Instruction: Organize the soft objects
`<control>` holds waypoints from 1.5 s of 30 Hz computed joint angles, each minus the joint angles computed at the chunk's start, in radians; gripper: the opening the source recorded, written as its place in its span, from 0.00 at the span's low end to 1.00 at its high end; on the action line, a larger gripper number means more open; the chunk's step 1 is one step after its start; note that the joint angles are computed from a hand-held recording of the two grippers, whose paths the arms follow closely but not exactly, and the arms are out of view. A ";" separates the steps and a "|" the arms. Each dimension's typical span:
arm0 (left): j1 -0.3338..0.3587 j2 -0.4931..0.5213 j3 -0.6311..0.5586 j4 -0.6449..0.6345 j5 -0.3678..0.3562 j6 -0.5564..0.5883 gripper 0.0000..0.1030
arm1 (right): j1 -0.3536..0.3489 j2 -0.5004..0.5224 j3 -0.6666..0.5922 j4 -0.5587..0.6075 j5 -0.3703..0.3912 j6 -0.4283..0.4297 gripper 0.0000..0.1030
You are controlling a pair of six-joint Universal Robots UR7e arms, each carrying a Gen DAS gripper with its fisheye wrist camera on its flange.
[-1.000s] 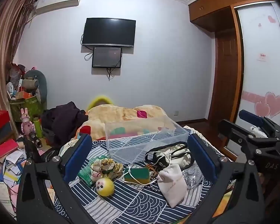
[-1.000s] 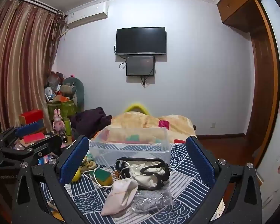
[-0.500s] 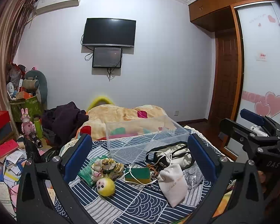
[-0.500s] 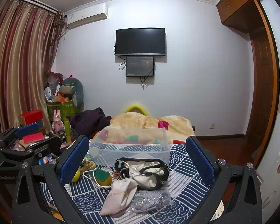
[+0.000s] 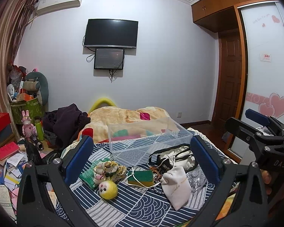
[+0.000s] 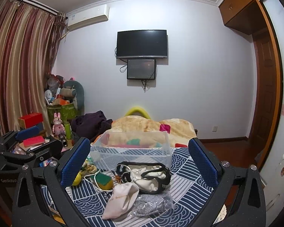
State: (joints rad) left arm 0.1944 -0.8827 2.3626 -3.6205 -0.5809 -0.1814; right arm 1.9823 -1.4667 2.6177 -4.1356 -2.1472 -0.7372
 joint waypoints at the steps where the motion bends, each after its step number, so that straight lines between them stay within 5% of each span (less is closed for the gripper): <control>1: -0.001 0.000 0.001 -0.001 0.000 -0.001 1.00 | 0.000 -0.002 -0.001 0.003 0.000 0.001 1.00; 45: -0.001 0.006 0.001 -0.001 -0.012 0.000 1.00 | -0.015 0.016 0.020 -0.045 0.040 -0.017 1.00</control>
State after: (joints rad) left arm 0.1931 -0.8765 2.3634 -3.6217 -0.5924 -0.1816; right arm 1.9676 -1.4510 2.6376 -4.1806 -2.1074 -0.7538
